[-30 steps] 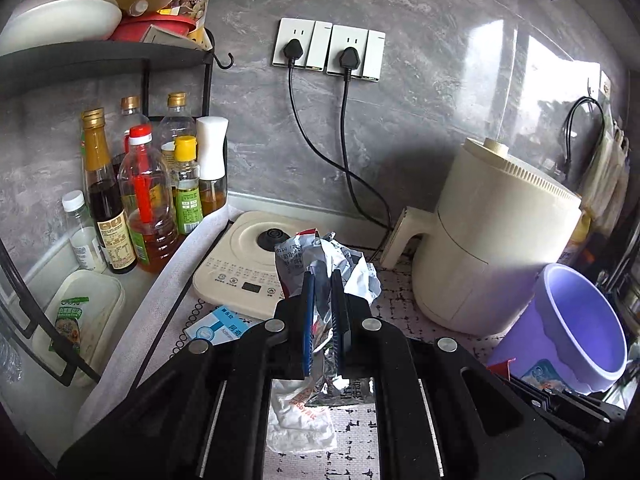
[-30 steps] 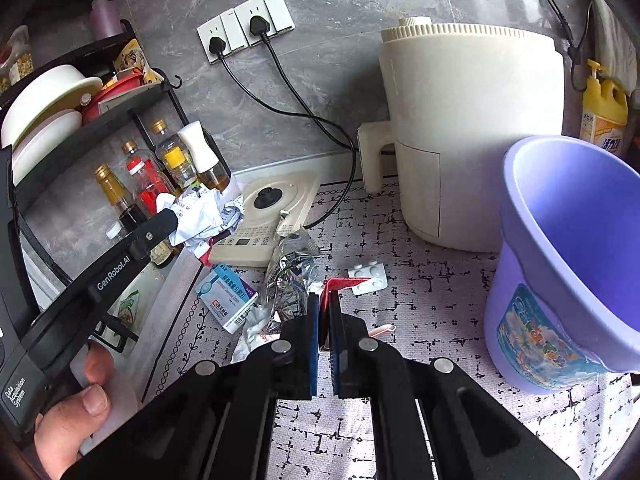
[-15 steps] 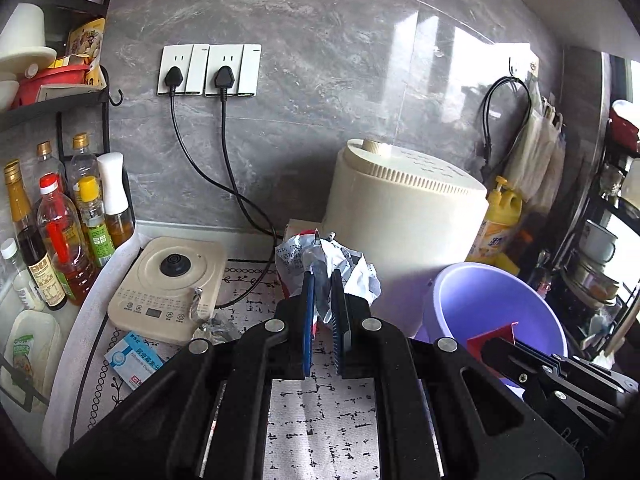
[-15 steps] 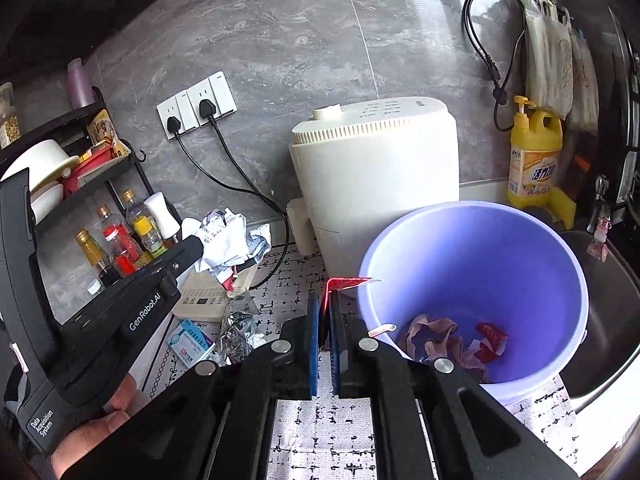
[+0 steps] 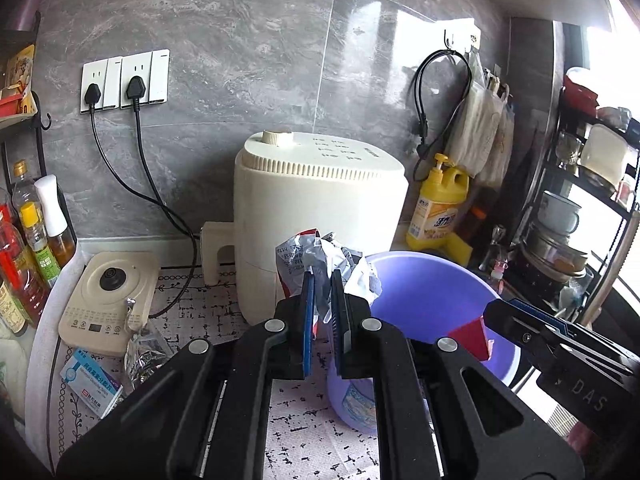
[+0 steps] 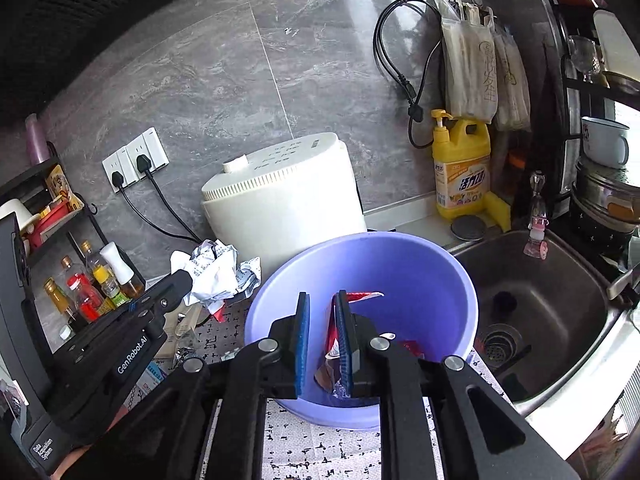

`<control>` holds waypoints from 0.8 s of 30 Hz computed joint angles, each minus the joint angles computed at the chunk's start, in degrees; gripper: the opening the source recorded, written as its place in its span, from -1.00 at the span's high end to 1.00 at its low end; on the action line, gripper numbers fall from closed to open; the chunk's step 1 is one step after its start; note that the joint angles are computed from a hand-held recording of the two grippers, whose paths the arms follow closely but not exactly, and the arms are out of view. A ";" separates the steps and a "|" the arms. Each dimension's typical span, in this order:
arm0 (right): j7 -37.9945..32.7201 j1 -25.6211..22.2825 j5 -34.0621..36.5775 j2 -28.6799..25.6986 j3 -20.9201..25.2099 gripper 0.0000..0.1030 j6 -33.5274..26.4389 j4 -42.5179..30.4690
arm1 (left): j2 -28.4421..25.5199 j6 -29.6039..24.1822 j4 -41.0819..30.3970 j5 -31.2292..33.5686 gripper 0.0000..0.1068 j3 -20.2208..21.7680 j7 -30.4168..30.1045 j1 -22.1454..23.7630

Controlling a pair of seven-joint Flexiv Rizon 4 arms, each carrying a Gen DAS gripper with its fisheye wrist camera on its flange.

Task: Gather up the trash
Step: 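Carry the tissue and red strip over the purple bucket and open both tools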

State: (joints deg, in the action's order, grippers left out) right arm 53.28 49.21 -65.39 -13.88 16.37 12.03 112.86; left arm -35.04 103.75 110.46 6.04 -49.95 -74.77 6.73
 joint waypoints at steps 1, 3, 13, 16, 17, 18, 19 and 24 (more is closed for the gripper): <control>0.84 0.45 0.62 0.23 0.24 0.12 -1.50 0.19 | -0.24 -0.44 -0.17 0.08 0.84 -0.34 0.19 -0.04; 1.85 1.33 2.06 0.56 0.84 0.11 -4.42 0.31 | -0.67 -1.27 -0.54 0.05 0.84 -0.66 0.89 -0.42; 5.79 3.35 7.29 1.15 2.94 -0.10 -9.30 0.83 | -4.61 -4.83 -0.48 -1.21 0.84 -7.40 6.63 1.63; 6.73 4.04 7.90 0.87 3.10 -0.18 -10.49 0.53 | -6.81 -7.11 -0.08 -1.69 0.84 -11.33 9.10 4.00; 6.76 4.22 8.04 0.68 3.10 -0.18 -10.83 0.32 | -7.38 -7.57 0.17 -1.89 0.84 -12.35 9.98 4.68; 6.85 4.34 7.98 0.53 3.05 -0.18 -10.92 0.19 | -7.85 -8.12 0.42 -2.15 0.84 -13.28 10.80 5.34; 6.95 4.42 7.85 0.36 2.96 -0.18 -10.94 0.04 | -8.81 -9.27 0.59 -2.37 0.84 -14.82 11.91 6.38; 6.77 5.19 7.56 -0.85 2.47 -0.18 -11.98 -1.30 | -9.65 -12.91 1.58 -5.07 0.78 -17.32 15.77 8.17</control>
